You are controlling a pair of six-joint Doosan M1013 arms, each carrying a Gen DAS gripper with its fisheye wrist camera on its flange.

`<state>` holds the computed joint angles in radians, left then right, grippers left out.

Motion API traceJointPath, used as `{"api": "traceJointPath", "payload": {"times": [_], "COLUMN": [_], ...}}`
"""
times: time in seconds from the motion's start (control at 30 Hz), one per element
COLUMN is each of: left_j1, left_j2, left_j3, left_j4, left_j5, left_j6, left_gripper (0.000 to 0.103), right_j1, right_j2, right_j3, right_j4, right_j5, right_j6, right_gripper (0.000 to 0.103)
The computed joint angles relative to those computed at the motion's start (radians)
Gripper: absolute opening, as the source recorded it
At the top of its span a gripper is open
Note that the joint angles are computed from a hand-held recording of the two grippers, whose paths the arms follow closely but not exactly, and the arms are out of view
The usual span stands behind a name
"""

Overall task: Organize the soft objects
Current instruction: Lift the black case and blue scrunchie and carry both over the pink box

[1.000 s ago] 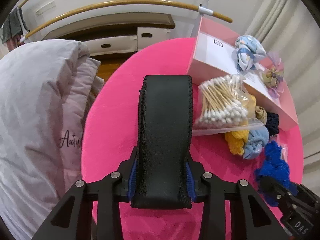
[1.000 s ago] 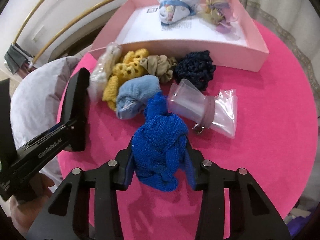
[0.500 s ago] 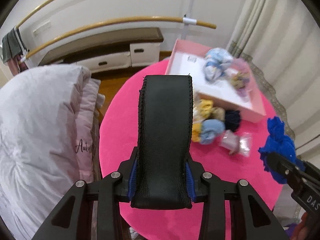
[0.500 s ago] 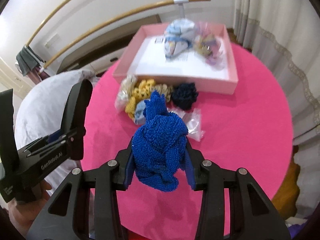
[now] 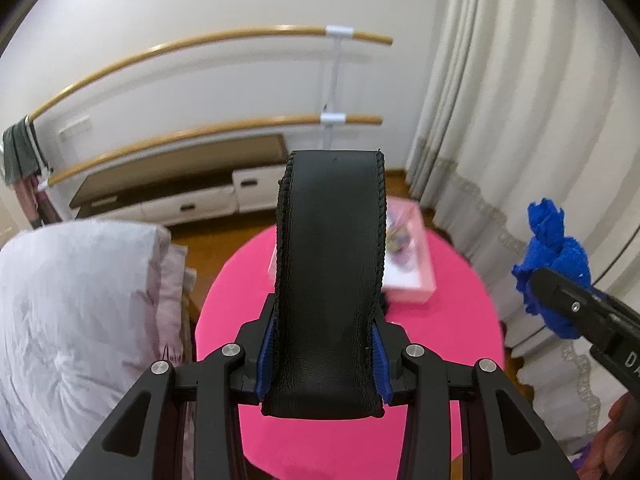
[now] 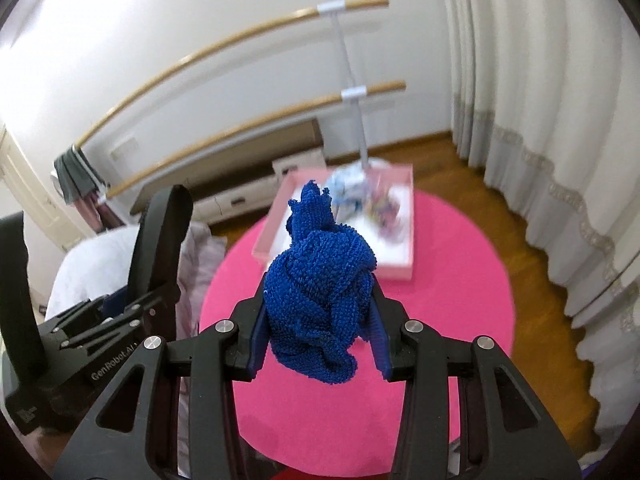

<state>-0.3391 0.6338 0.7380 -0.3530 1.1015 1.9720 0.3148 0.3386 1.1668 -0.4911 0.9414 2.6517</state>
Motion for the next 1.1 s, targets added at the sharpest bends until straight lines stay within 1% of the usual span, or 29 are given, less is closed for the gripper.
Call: {"api": "traceJointPath", "payload": {"times": [0.23, 0.33, 0.43, 0.63, 0.8, 0.87, 1.1], "left_j1": [0.011, 0.013, 0.011, 0.006, -0.006, -0.017, -0.034], "left_j2": [-0.060, -0.068, -0.060, -0.005, 0.038, 0.048, 0.131], "left_j3": [0.032, 0.033, 0.013, -0.082, -0.151, -0.161, -0.273], "left_j4": [-0.064, -0.067, -0.058, -0.021, 0.019, 0.035, 0.082], "left_j5": [-0.008, -0.006, 0.001, 0.053, 0.085, 0.092, 0.199], "left_j6": [0.061, 0.069, 0.068, 0.033, -0.011, -0.028, -0.080], "left_gripper": [0.037, 0.037, 0.037, 0.037, 0.037, 0.037, 0.037], "right_j1": [0.017, 0.009, -0.002, -0.043, -0.082, -0.097, -0.145], "right_j2": [-0.028, -0.027, -0.027, -0.001, 0.050, 0.076, 0.169], "right_j3": [-0.016, -0.022, -0.020, -0.050, -0.108, -0.134, -0.223], "right_j4": [-0.099, -0.098, -0.089, -0.038, 0.033, 0.070, 0.200], "right_j5": [0.020, 0.014, 0.003, -0.020, -0.026, -0.024, 0.003], "right_j6": [0.056, 0.056, 0.046, -0.011, -0.091, -0.130, -0.259], "right_gripper": [0.039, 0.039, 0.039, 0.039, 0.039, 0.039, 0.039]}}
